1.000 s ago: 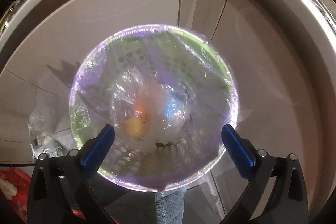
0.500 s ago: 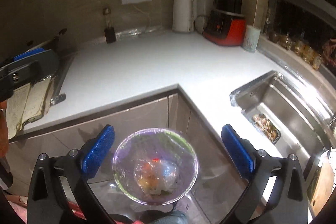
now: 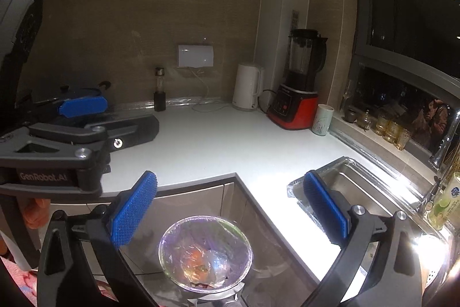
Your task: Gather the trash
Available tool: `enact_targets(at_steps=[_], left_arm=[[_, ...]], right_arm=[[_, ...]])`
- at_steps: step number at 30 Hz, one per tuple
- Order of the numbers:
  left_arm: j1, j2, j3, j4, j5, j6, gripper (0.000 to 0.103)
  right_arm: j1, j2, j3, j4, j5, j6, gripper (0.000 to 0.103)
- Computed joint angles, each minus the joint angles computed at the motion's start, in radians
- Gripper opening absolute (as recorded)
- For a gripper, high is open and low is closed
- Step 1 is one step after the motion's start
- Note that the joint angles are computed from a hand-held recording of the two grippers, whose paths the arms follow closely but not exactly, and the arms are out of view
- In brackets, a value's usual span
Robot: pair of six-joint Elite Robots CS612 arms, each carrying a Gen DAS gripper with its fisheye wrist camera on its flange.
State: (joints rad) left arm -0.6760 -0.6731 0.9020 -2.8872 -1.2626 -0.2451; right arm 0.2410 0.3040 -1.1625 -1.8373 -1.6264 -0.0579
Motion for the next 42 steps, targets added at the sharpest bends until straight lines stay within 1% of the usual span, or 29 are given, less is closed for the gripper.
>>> enact_targets(at_steps=[2,6,9,11,16,20,26,29,33,37,42], left_arm=[[-0.004,-0.01,0.016,-0.001,0.015,-0.009,0.095],[-0.004,-0.025,0.04,-0.006,0.008,-0.039,0.095],[0.0,-0.035,0.056,-0.017,-0.014,-0.064,0.095],[-0.001,-0.039,0.066,-0.028,-0.008,-0.073,0.095],[0.003,-0.042,0.066,-0.006,-0.013,-0.113,0.095],[0.005,-0.041,0.059,0.025,-0.017,-0.142,0.095],[0.003,-0.039,0.055,0.037,0.003,-0.151,0.095],[0.001,-0.037,0.056,0.024,0.014,-0.148,0.095],[-0.002,-0.035,0.051,0.032,0.023,-0.15,0.095],[-0.006,-0.029,0.039,0.04,0.049,-0.138,0.095],[-0.006,-0.027,0.035,0.043,0.048,-0.139,0.095]], right_arm=[[0.0,0.007,-0.021,-0.007,0.01,0.004,0.101],[-0.002,0.021,-0.054,-0.026,0.033,0.009,0.101],[-0.001,0.025,-0.063,-0.041,0.04,0.007,0.101],[0.0,0.025,-0.063,-0.049,0.045,0.006,0.101],[0.001,0.025,-0.065,-0.05,0.065,0.005,0.101],[-0.005,0.022,-0.059,-0.043,0.099,0.016,0.101],[-0.006,0.017,-0.047,-0.041,0.109,0.011,0.101],[-0.009,0.015,-0.044,-0.041,0.118,0.013,0.101],[-0.008,0.012,-0.039,-0.04,0.114,0.011,0.101],[-0.012,0.009,-0.033,-0.036,0.12,0.009,0.101],[-0.013,0.006,-0.029,-0.036,0.122,0.01,0.101]])
